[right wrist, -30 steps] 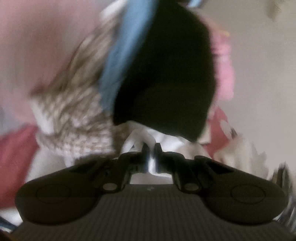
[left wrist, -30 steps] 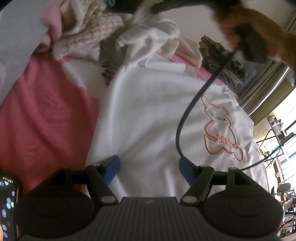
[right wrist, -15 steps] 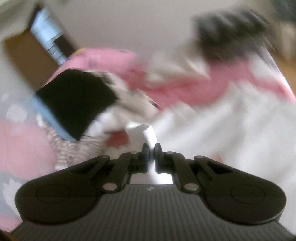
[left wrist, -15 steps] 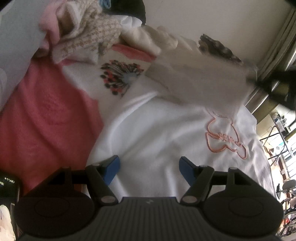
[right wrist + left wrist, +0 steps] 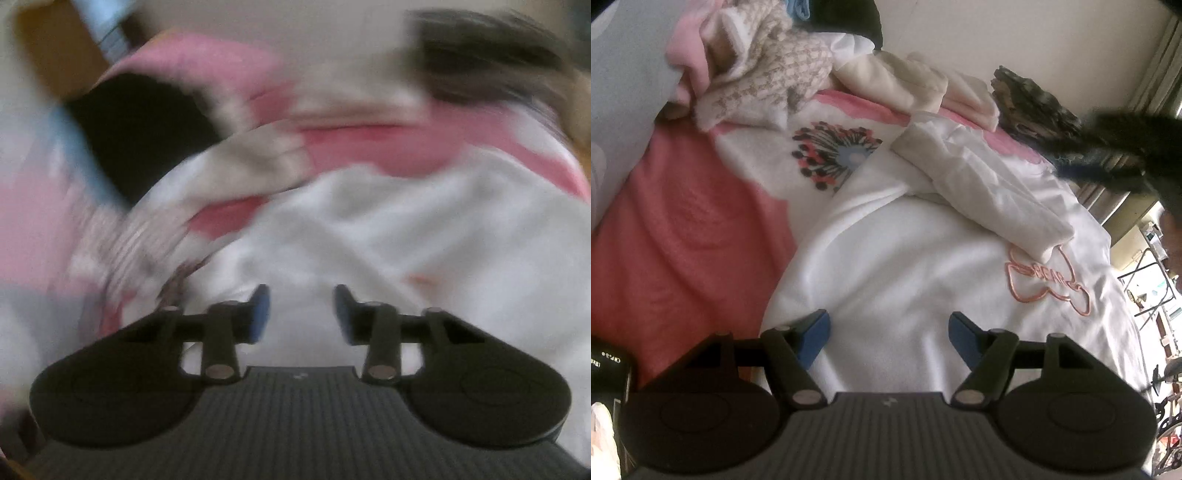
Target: Fold clothes
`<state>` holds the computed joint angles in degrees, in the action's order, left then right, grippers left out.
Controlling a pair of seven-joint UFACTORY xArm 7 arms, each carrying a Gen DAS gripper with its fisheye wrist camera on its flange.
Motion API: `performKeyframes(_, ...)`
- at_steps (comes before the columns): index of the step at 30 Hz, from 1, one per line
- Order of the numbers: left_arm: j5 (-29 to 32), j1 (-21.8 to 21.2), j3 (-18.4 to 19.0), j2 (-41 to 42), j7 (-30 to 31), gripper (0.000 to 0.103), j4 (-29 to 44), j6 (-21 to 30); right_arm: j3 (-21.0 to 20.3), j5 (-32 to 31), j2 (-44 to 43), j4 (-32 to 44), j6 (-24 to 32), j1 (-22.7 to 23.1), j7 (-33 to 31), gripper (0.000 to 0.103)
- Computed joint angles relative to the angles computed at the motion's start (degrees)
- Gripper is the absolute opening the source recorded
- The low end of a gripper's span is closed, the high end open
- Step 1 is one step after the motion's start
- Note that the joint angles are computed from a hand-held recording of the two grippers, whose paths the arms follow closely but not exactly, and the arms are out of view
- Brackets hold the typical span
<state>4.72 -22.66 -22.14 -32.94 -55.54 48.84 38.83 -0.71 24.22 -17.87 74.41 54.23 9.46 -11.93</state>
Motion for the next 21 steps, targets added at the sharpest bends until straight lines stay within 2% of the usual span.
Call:
performKeyframes(2, -0.3, -0.3, 0.3, -0.3, 0.2, 0.072, -0.5, -0.6, 3.0, -3.2, 3.0, 3.0, 0.2, 1.9, -2.6, 0.05)
performKeyframes(7, -1.7, -0.8, 1.4, -1.1, 0.7, 0.072, -1.8, -2.1, 9.2, -15.5, 9.9, 7.1, -1.4, 5.1, -4.3, 0.05)
performKeyframes(11, -2.4, -0.9, 1.5, -1.5, 1.0, 0.072, -2.2, -2.7, 10.5, -24.0, 12.7, 6.4, -4.7, 6.6, -4.0, 0.048)
performKeyframes(12, -2.5, -0.8, 1.5, -1.6, 1.0, 0.072, -2.3, -2.8, 10.3, -24.6, 12.7, 6.1, -5.4, 6.7, -3.7, 0.044)
performKeyframes(13, -2.6, -0.8, 1.6, -1.6, 1.0, 0.072, -2.3, -2.9, 10.2, -25.3, 12.7, 5.8, -6.0, 6.8, -3.3, 0.031)
performKeyframes(15, -2.8, -0.8, 1.6, -1.7, 1.2, 0.072, -2.4, -3.0, 9.2, -23.6, 12.7, 6.1, -6.9, 6.3, -0.8, 0.014)
performKeyframes(16, -2.9, -0.8, 1.5, -1.8, 1.2, 0.072, -2.4, -3.0, 8.6, -22.2, 12.4, 6.2, -7.5, 5.9, 0.6, 0.009)
performKeyframes(21, -2.4, -0.2, 0.8, -1.5, 0.7, 0.072, -2.0, -2.5, 4.6, -12.0, 9.1, 6.9, -10.3, 2.9, 5.4, 0.007)
